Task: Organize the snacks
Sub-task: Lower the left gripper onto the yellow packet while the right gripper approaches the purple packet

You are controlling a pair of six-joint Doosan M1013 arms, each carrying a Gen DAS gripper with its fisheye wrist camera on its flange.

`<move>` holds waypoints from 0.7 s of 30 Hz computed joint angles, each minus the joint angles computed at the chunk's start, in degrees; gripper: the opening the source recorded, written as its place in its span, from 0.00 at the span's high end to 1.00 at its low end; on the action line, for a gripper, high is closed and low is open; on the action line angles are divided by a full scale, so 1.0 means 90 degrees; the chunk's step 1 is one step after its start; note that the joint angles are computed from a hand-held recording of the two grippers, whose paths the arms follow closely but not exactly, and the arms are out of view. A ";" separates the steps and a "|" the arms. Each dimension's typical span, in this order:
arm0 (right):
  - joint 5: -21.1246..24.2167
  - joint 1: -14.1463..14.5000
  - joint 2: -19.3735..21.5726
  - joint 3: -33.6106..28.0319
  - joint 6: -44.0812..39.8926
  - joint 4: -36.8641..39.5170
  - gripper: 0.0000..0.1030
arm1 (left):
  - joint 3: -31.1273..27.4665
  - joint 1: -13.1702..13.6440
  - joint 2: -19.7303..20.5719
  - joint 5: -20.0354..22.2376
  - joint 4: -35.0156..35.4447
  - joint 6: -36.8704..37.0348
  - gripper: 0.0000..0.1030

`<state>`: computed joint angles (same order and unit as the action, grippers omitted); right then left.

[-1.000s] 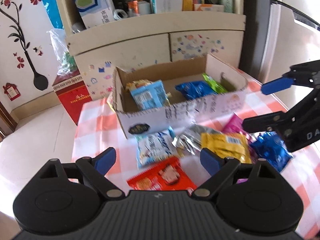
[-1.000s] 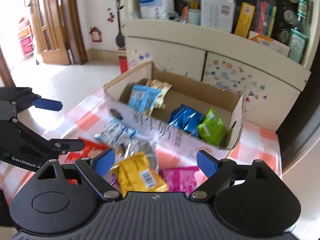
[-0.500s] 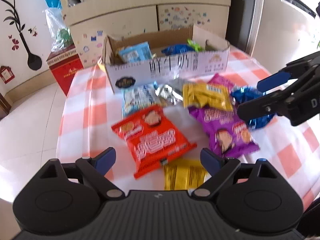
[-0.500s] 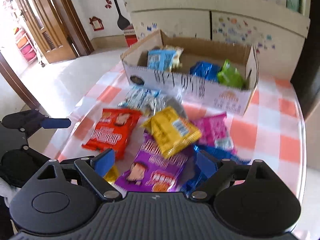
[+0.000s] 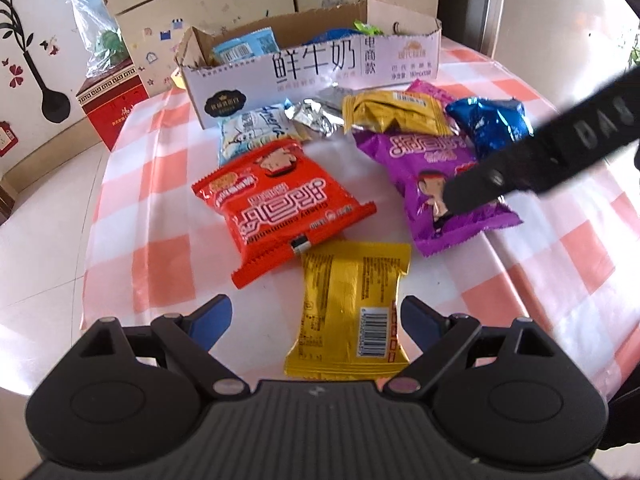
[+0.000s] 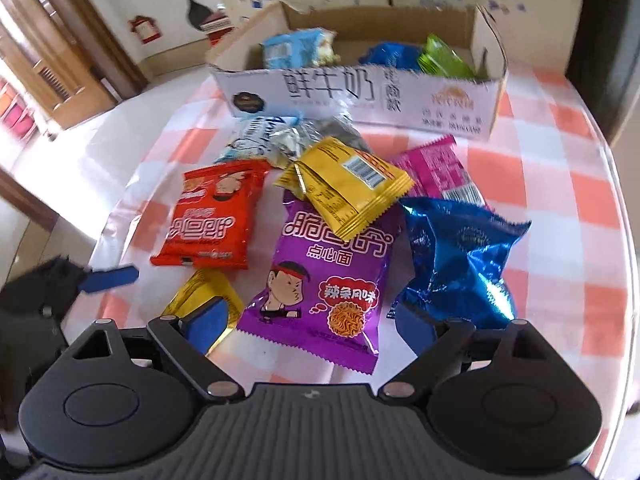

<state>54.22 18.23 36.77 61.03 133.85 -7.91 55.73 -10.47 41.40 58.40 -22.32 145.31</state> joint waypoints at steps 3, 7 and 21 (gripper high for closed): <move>0.0137 -0.0002 0.0120 -0.0153 0.0239 -0.0073 0.08 | 0.0023 -0.0010 0.0013 0.0003 0.0004 0.0030 0.12; 0.0341 0.0006 0.0290 -0.0383 0.0397 -0.0154 0.08 | 0.0036 -0.0018 0.0036 -0.0019 -0.0010 0.0039 0.12; 0.0957 0.0070 0.0743 -0.0965 0.0369 -0.0482 0.10 | -0.0028 -0.0055 0.0109 0.0057 0.0064 -0.0300 0.08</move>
<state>62.84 18.86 43.45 52.34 137.18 -12.25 55.47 -10.97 42.38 58.92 -21.74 142.61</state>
